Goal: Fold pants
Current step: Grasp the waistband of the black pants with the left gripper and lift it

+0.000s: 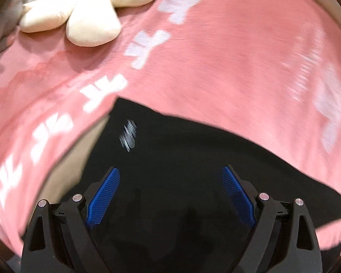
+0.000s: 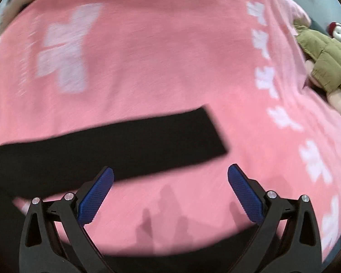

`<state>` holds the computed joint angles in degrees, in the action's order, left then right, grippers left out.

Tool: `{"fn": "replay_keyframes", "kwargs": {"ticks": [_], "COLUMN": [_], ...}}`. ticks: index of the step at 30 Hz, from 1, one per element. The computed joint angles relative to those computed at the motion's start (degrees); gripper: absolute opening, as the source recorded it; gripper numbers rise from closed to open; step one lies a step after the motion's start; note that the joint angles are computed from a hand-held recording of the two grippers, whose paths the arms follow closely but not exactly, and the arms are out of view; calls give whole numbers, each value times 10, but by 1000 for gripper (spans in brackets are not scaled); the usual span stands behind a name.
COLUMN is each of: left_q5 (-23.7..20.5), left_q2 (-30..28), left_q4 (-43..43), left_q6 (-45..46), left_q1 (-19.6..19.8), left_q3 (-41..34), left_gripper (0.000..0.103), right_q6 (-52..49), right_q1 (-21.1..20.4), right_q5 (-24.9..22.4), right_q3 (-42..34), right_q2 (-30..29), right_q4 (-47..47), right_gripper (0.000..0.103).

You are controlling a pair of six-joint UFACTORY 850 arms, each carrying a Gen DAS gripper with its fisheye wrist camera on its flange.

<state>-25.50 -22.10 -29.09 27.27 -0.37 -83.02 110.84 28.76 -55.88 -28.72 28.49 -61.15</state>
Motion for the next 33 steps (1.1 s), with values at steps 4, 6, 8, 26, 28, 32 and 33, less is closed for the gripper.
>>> {"fn": "replay_keyframes", "kwargs": {"ticks": [4,6,8,26,28,32,33], "left_q5": [-63,-103,-124,-144,-162,-169,-173], "left_q2": [-129,-183,-224,-147,-98,3,23], "left_q4": [78,90,125,13,-46,-123,-136], "left_q6": [-141,-168,-211,-61,2,129,153], "left_q1": [11,13,10,19,39,84,94], "left_q3": [-166,-236,-287,-250,-202,-87,-62], "left_gripper": [89,89,89,6,6,6,6], "right_q6": [-83,-125,-144,-66,-82,-97,-97], "right_q1": [-173,-249,-286,-187,-138,-31,20], "right_q5": [136,214,257,250,204,91,38], "right_q3": [1,-10,-23,-13,-4,24,32], "right_q2": [-11,-39,-67,9,55,147,170], "right_q4": [-15,4,10,-85,-69,-34,-16], "right_gripper": [98,98,98,13,13,13,13]}}
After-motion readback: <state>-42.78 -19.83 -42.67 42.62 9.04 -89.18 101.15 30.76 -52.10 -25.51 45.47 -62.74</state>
